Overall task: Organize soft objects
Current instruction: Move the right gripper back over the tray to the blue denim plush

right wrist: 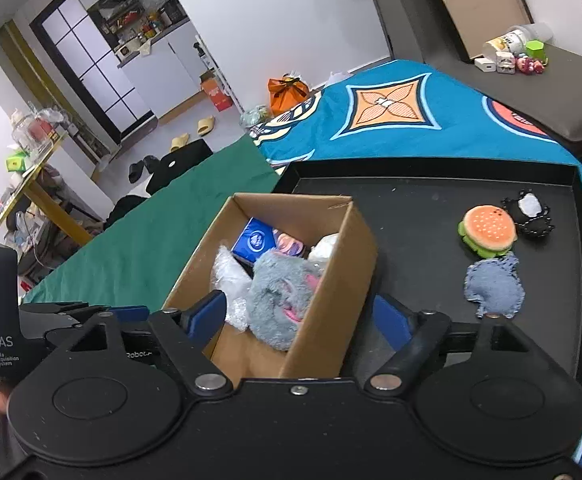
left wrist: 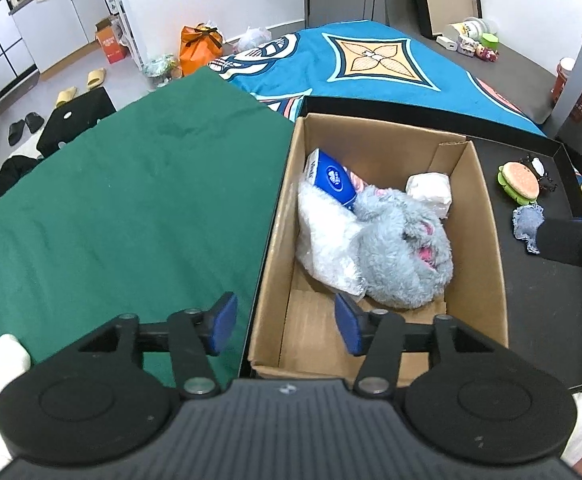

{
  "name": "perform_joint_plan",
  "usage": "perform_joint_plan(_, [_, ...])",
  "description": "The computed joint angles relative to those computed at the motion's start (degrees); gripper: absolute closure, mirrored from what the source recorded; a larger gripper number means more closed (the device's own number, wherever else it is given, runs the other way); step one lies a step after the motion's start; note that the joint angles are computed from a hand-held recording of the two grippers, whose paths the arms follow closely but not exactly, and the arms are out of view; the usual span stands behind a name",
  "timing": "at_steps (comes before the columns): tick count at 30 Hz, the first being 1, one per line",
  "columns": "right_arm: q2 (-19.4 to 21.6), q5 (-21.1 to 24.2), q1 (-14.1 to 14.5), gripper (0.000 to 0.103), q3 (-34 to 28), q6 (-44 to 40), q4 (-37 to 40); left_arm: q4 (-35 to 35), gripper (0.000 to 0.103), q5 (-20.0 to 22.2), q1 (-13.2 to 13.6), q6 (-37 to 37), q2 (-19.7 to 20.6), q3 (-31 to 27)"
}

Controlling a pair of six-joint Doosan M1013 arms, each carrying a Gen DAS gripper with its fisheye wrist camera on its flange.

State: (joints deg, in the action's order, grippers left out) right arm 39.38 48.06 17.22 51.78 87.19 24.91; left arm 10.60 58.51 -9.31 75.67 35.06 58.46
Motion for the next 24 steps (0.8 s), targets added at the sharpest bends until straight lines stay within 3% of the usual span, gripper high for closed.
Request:
perform_joint_plan(2, [-0.27, -0.49, -0.33, 0.014, 0.47, -0.09, -0.01, 0.77, 0.041, 0.37, -0.31, -0.87, 0.17, -0.42])
perform_joint_plan(8, [-0.9, -1.29, -1.41, 0.005, 1.68, -0.73, 0.57, 2.4, 0.034, 1.11, -1.11, -1.69, 0.54, -1.24])
perform_joint_plan(24, [-4.25, -6.81, -2.63, 0.0, 6.4, 2.08, -0.49, 3.72, 0.032, 0.78, -1.14, -3.62, -0.31, -0.97])
